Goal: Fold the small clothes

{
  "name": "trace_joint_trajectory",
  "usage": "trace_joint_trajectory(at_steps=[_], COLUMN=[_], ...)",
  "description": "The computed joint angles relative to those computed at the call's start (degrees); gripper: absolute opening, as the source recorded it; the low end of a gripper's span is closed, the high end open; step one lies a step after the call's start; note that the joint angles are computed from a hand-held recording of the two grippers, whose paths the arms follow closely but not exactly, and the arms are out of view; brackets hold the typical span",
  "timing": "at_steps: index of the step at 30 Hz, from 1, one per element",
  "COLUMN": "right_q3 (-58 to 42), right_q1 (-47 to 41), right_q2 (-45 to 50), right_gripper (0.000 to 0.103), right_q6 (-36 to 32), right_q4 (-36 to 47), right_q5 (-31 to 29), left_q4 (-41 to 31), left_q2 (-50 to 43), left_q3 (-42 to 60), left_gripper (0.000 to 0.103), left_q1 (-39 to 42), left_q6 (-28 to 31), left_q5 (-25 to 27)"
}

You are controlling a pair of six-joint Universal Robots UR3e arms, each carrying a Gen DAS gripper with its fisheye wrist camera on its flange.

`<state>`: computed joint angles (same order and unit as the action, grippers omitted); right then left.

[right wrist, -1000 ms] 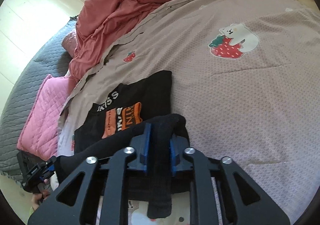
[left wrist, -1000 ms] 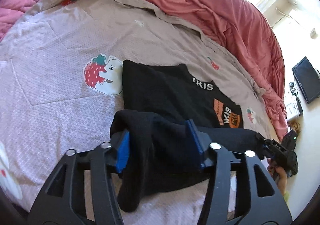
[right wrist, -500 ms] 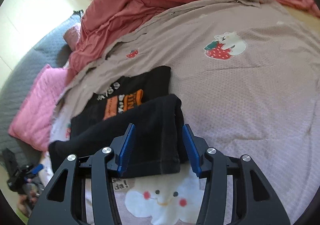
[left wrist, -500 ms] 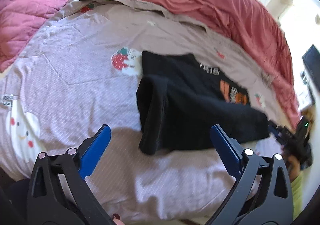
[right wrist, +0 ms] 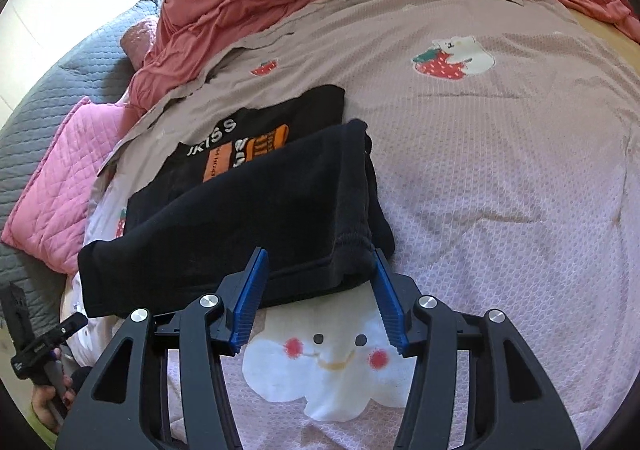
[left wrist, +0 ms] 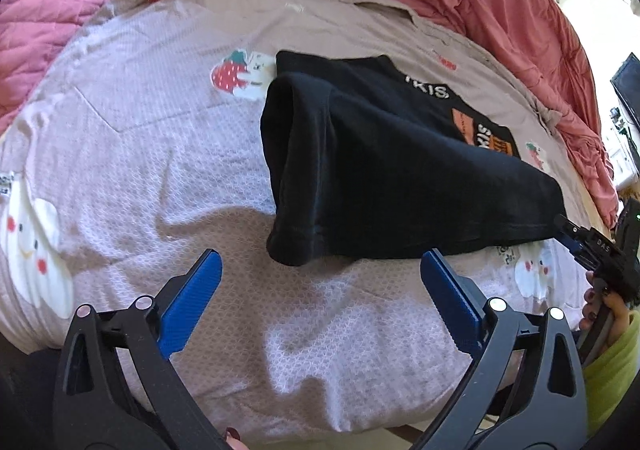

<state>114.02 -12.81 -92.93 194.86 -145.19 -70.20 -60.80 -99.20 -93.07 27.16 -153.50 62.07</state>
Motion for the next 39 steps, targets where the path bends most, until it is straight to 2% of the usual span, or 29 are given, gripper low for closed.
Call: trace_joint_trajectory(at_steps=[5,6,7,8,9,10,12,14,15,21,24,29,31,32,35,37,39], right_q3=[-0.7,-1.1,-1.4,-1.8,-2.0,-1.9,-1.5,-1.4,-1.0,-0.5,-2.8,-11.5,-14.3,-14.9,-18.3,-18.5,-18.1], right_q1=[0.0,-0.1,-0.1,-0.1,-0.2,-0.4,-1.2,-1.8,-2.3,-5.8,-5.5,-2.5,-2.2,-2.1,-1.3,-1.5,-1.9], right_q2=[1.6,2.2,2.6,3.1,3.4,3.4,3.1,3.3,3.1,5.1,8.7,16.6,19.5,20.2,23.5,24.0,23.4], right_gripper=[0.05,0.047,0.033,0.017,0.01,0.007,0.007,0.007,0.007,0.006,0.006,0.006,0.006,0.006,0.009,0.011,0.021], right_q6=[-0.1,-0.5,-0.7,-1.0,-1.4,-1.6,-1.7,-1.4,-1.3,0.5,1.2,0.1,0.1,0.2,-0.2,0.4,0.6], right_q4=[0.8,0.9,0.9,1.3,1.6,1.6,1.1,-0.4,-1.1,-9.5,-12.3,-12.7,-12.1,-11.8,-9.3,-9.1,-9.5], right_q5=[0.2,0.6,0.8,1.0,1.2,1.6,2.8,3.7,4.4,10.0,11.3,7.5,7.1,6.7,5.1,5.5,6.3], left_q4=[1.4,1.4,1.3,1.2,1.2,0.9,1.5,2.5,2.3,-0.5,-1.0,-2.2,-3.3,-4.3,-7.3,-3.6,3.0], left_q2=[-3.8,-4.4,-4.8,-5.1,-5.5,-6.0,-6.6,-6.9,-7.2,-11.2,-15.0,-23.0,-26.7,-28.5,-32.7,-30.6,-25.9], left_q3=[2.5,3.2,3.6,4.1,4.5,5.0,5.4,5.6,6.2,15.1,21.4,32.7,38.1,40.6,46.6,42.5,34.6], left_gripper=[0.093,0.086,0.078,0.058,0.044,0.038,0.018,0.008,0.006,0.005,0.005,0.005,0.005,0.008,0.026,0.032,0.049], left_q1=[-1.8,-2.3,-2.7,-3.1,-3.4,-3.6,-3.9,-3.4,-3.1,-1.2,-2.3,-4.6,-6.1,-6.7,-8.8,-8.8,-8.3], left_q6=[-2.6,-2.6,-2.7,-2.9,-3.4,-3.5,-3.8,-3.8,-3.9,-6.2,-8.4,-12.8,-14.2,-14.8,-17.9,-19.5,-20.3], left_q5=[0.7,0.9,1.2,1.5,2.1,1.9,1.9,0.6,-0.2,-6.4,-6.0,-4.3,-1.9,-0.3,4.8,4.8,3.9])
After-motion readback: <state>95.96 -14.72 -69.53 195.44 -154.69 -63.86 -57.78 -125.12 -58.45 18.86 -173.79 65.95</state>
